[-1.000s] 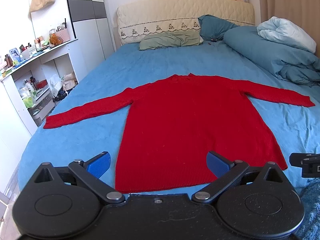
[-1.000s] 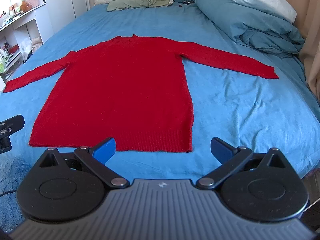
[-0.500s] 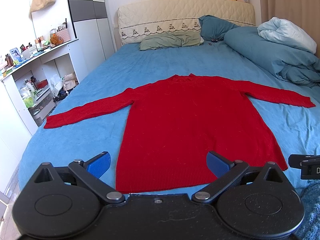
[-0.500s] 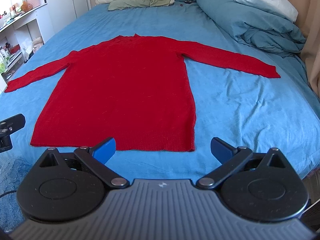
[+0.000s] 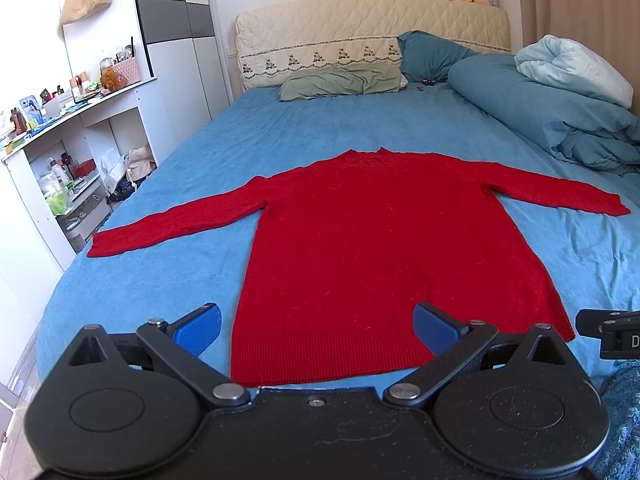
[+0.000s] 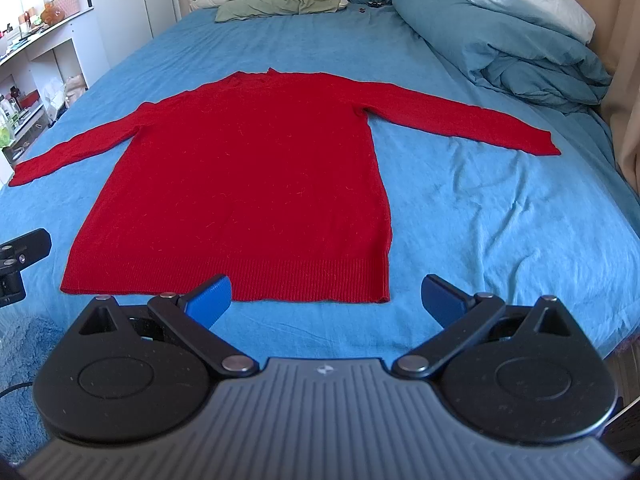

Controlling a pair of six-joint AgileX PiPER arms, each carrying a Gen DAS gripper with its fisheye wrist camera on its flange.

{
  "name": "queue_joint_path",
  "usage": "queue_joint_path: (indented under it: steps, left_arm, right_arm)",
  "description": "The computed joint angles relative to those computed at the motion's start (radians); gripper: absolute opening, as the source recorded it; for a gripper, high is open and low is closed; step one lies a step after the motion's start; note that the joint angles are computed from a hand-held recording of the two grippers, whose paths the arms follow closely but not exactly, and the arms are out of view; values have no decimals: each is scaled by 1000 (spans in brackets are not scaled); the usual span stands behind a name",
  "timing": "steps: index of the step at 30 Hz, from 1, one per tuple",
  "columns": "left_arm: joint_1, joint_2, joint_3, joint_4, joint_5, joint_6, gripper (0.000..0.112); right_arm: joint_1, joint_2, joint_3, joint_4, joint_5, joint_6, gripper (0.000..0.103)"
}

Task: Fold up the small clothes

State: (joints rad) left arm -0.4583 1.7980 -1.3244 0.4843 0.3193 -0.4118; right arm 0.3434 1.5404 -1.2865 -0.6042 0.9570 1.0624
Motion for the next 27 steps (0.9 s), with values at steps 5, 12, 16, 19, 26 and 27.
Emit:
queue_joint_path:
  steps: [5,12,16,19,26,27]
  left_arm:
    - [-3,-5,3,0,5,-6,103]
    - [-5,-5,3,14,3,-18,103]
    - [-6,-7,6,19,1,-24,103]
    - [-5,-8,7,20,-1,-25,103]
    - [-2,-14,21,34,-11,-43,103]
    - [-1,-16,23,31,-12,-42,103]
  right_arm:
    - [-2,-2,-1,3,-1,-4,103]
    - [-2,-1,0,2,-2,-1,103]
    - [-1,-1,1,3,-4,0,103]
    - [-1,-1,-1,1,-2,2,103]
    - [0,-1,-3,1,1,1,103]
    - [1,0,-5,2,2,1,103]
